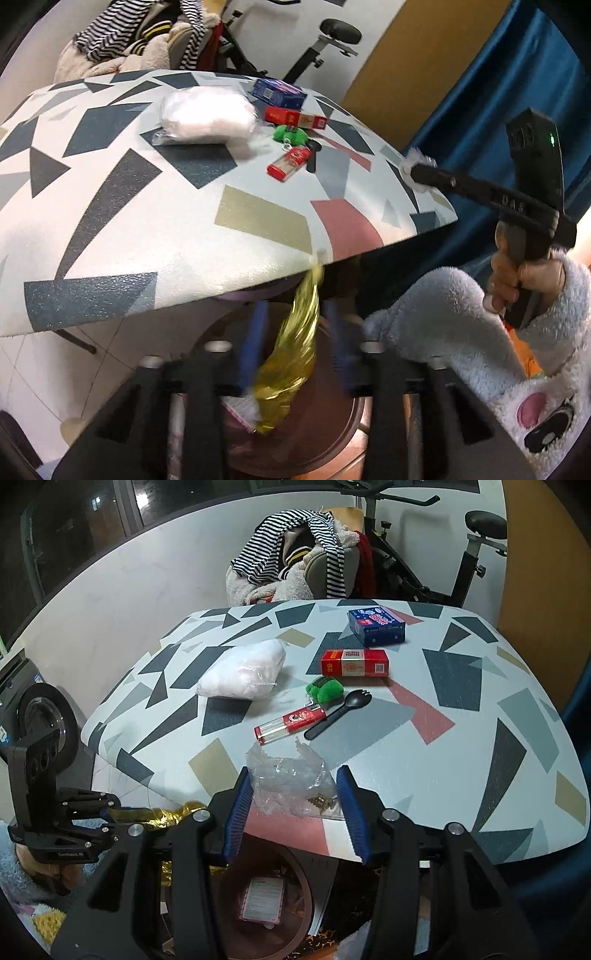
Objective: Collect trash
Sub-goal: 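Carry the gold foil bag over the brown bin and open the left tool, then lower the clear wrapper into the brown bin and open the right tool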
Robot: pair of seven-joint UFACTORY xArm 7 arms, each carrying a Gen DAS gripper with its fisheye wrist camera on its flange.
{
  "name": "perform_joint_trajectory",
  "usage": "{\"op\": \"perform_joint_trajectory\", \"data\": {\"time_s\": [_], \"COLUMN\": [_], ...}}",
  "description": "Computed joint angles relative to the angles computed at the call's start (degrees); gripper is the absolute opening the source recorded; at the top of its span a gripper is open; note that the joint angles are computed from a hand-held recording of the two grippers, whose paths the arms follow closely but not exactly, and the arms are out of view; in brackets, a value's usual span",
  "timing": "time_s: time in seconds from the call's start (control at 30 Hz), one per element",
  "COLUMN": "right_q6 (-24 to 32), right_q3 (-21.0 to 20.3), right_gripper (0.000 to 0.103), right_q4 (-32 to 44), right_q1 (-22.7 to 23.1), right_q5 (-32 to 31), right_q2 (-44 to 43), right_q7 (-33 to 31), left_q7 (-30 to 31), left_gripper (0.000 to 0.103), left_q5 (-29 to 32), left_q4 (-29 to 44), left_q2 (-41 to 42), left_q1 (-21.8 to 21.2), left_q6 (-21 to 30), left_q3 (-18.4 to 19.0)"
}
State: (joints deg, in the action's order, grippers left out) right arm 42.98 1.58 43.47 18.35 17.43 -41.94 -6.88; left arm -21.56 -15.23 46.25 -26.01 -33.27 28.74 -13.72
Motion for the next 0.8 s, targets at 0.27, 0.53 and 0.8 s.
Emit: {"op": "perform_joint_trajectory", "data": {"time_s": [0.27,0.53,0.8], "right_q6": [-0.1,-0.6,-1.4], "right_q3": [0.3,1.6,1.5], "right_gripper": [0.048,0.048,0.048], "right_q4": [-1.4,-5.1,-10.3], "right_q1": [0.6,3.2,7.8], "right_q5": [0.3,0.9,4.2], "right_q2": [-0.2,-1.2,-1.5], "right_q7": [0.1,-0.4,-3.5], "left_q7": [-11.7,-22.8,-25.6], "left_gripper": [0.092,0.097,0.097], "left_q5": [8.7,21.2,23.3], "left_q4": [0.5,3.1,1.0], "left_q2": [-3.6,-7.6,-10.8], "left_q1": [7.2,13.6,13.2], "left_q6": [0.1,7.4,8.8], "left_q3": [-5.5,-10.3,-10.0]}}
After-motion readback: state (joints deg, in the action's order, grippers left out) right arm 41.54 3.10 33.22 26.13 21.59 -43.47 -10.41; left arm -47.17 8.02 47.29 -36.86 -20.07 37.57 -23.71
